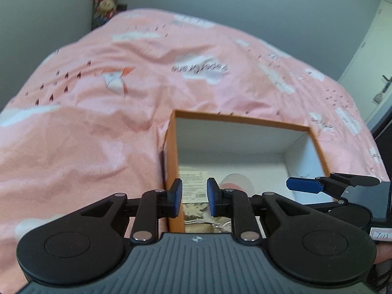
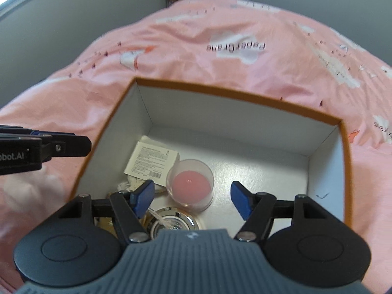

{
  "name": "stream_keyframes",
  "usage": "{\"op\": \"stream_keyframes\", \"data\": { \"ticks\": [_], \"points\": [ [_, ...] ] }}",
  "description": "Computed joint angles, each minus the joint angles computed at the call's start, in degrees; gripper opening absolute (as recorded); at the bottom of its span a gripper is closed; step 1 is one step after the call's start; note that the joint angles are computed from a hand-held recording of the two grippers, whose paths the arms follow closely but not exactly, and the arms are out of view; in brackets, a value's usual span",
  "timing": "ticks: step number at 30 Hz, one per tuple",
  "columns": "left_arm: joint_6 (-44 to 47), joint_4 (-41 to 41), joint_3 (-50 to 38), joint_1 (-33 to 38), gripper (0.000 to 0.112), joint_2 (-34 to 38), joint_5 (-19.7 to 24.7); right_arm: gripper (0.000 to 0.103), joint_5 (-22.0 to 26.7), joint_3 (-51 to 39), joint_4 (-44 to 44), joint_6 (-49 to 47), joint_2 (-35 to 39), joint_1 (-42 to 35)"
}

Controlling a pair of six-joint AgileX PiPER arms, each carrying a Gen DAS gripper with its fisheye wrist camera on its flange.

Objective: Organize rigid objects
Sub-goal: 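Lower the candle cup into the box and open the right gripper while the left withdraws, then move the left tool to the green spray bottle while the right approaches the pink pump bottle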

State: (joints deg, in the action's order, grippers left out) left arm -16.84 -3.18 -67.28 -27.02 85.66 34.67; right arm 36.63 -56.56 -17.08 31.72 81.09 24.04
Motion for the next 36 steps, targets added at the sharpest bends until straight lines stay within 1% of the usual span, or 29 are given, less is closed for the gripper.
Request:
{"op": "stream_keyframes", "data": {
  "ticks": [2,4,7,9,11,12,14,16,18,19,20,21,22,23,24,25,26,27,28,29,30,31,33,34,35,36],
  "points": [
    [1.4,-1.3,2.0,-0.7,0.023,-2.8,-1.5,0.073,0.4,1.4,-2.2,2.9,-3.0,1.5],
    [2.3,-2.6,3.7,-1.6,0.023,-5.5,-2.4,0.074,0.7,2.9,-3.4,4.9,-6.0,2.8],
    [1.1,-0.7,6.5,-4.5,0.023,-9.1,-4.0,0.078,0.3,6.2,-4.7,8.8,-11.7,5.0],
    [2.7,-1.4,9.1,-6.4,0.023,-11.9,-5.7,0.08,1.2,8.5,-9.4,16.0,-15.6,7.9],
    [8.4,-7.1,11.7,-7.0,0.023,-14.2,-7.4,0.08,3.3,10.8,-15.8,24.2,-19.4,11.7],
    [12.3,-10.9,12.9,-7.1,0.024,-15.2,-8.0,0.08,4.9,11.8,-18.9,28.0,-21.2,14.0],
    [15.9,-14.6,14.7,-8.1,0.026,-16.7,-7.9,0.081,9.1,14.1,-24.3,35.5,-24.9,19.5],
    [14.8,-14.2,17.1,-9.7,0.028,-17.7,-9.1,0.081,14.8,16.4,-28.4,42.9,-28.6,26.1],
    [14.5,-13.4,18.0,-10.7,0.028,-17.3,-8.4,0.08,21.9,18.5,-31.3,50.0,-31.6,33.4],
    [14.2,-13.0,17.8,-10.8,0.028,-16.4,-6.7,0.078,25.8,19.5,-32.3,54.0,-32.6,37.2],
    [14.0,-13.3,17.4,-10.6,0.028,-15.2,-4.6,0.072,28.8,20.3,-32.5,57.2,-33.1,40.4],
    [15.1,-14.8,17.4,-10.1,0.028,-14.2,-3.0,0.066,31.1,21.3,-31.6,59.6,-33.6,42.9],
    [16.3,-16.6,17.8,-9.5,0.028,-13.3,-2.4,0.064,32.0,22.1,-30.2,60.9,-33.9,44.2],
    [17.4,-19.1,18.7,-9.2,0.028,-12.6,-2.7,0.059,31.8,23.1,-28.4,61.5,-34.2,44.6],
    [18.0,-21.1,19.3,-9.0,0.028,-11.4,-2.7,0.051,31.2,24.4,-26.1,62.0,-34.6,44.7],
    [18.7,-23.2,19.5,-9.0,0.028,-9.7,-2.4,0.047,29.0,25.8,-23.0,61.0,-35.1,42.6],
    [21.8,-27.0,20.4,-8.4,0.033,-8.5,-2.8,0.039,26.5,27.2,-19.8,59.6,-35.8,39.8],
    [24.9,-30.9,21.0,-8.1,0.036,-7.0,-3.1,0.033,23.7,28.6,-16.7,57.4,-36.3,36.2],
    [28.1,-34.9,21.1,-7.4,0.043,-4.9,-2.7,0.033,21.9,29.7,-14.8,55.7,-36.7,33.7],
    [30.3,-38.5,20.4,-6.5,0.046,-1.9,-1.5,0.033,20.3,30.7,-13.3,54.3,-36.8,31.4],
    [30.2,-39.9,19.8,-6.4,0.046,0.4,-1.1,0.033,19.7,31.2,-12.5,54.1,-36.6,30.4],
    [28.3,-39.0,19.7,-7.4,0.046,1.6,-1.8,0.033,19.5,31.8,-12.5,55.1,-36.6,30.8],
    [22.8,-34.6,17.8,-9.6,0.047,4.3,-2.3,0.033,17.2,32.8,-11.8,53.3,-36.2,28.7],
    [21.7,-34.2,17.1,-10.2,0.052,5.6,-2.3,0.033,16.3,33.1,-11.2,52.2,-35.3,27.6],
    [21.8,-35.1,17.0,-10.7,0.061,6.5,-2.5,0.033,15.3,33.2,-10.9,51.1,-34.3,26.6],
    [21.2,-36.0,17.0,-11.0,0.064,7.4,-3.2,0.033,14.6,33.4,-10.7,50.5,-33.2,25.9]
  ]
}}
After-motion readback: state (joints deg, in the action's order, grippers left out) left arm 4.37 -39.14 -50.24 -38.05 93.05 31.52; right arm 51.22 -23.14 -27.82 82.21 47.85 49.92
